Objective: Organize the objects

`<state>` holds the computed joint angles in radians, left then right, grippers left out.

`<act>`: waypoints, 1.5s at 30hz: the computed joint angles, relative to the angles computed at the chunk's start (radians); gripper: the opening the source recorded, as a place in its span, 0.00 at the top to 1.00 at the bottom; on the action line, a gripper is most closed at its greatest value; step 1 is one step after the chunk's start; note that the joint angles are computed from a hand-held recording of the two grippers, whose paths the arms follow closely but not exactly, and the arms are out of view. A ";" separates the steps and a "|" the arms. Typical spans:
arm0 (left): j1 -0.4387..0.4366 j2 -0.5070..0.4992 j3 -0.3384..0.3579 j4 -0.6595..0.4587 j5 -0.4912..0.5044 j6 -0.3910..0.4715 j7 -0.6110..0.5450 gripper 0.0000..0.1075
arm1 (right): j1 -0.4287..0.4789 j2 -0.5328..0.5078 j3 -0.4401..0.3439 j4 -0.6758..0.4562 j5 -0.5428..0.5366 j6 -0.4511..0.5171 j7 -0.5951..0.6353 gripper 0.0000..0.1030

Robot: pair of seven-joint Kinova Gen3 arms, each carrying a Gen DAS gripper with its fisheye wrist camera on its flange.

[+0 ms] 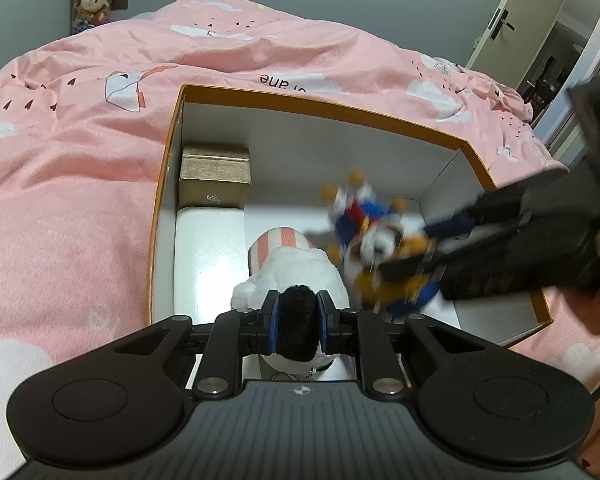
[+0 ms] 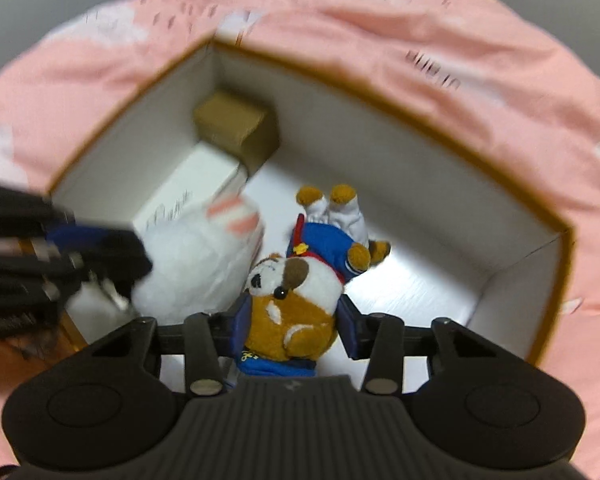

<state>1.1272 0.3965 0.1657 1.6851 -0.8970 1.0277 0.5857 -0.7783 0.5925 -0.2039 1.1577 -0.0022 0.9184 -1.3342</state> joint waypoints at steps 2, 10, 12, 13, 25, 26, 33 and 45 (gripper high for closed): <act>0.000 0.000 0.001 -0.001 0.001 0.001 0.000 0.81 | 0.002 -0.032 0.009 0.034 0.005 -0.077 -0.021 0.55; -0.001 0.000 0.001 -0.004 0.005 0.003 -0.009 0.81 | -0.007 -0.040 0.012 0.058 0.046 -0.071 -0.030 0.55; -0.002 0.000 0.001 -0.003 0.005 0.002 -0.011 0.81 | -0.007 -0.037 0.012 0.067 0.042 -0.074 -0.043 0.55; -0.003 0.000 0.001 -0.004 0.005 0.001 -0.014 0.81 | -0.006 -0.041 0.016 0.077 0.043 -0.090 -0.055 0.55; -0.006 -0.001 0.002 -0.008 0.016 -0.003 -0.033 0.81 | -0.073 -0.086 0.078 0.154 0.134 -0.291 -0.254 0.57; -0.006 -0.002 0.001 -0.006 0.016 -0.006 -0.031 0.81 | -0.084 -0.095 0.082 0.177 0.151 -0.317 -0.277 0.57; -0.003 -0.003 0.000 -0.005 0.012 -0.008 -0.022 0.81 | 0.079 -0.069 -0.084 0.114 -0.039 -0.138 -0.148 0.57; -0.010 0.000 0.000 -0.010 0.025 -0.009 -0.040 0.81 | 0.103 0.040 -0.058 -0.053 -0.176 0.137 0.017 0.57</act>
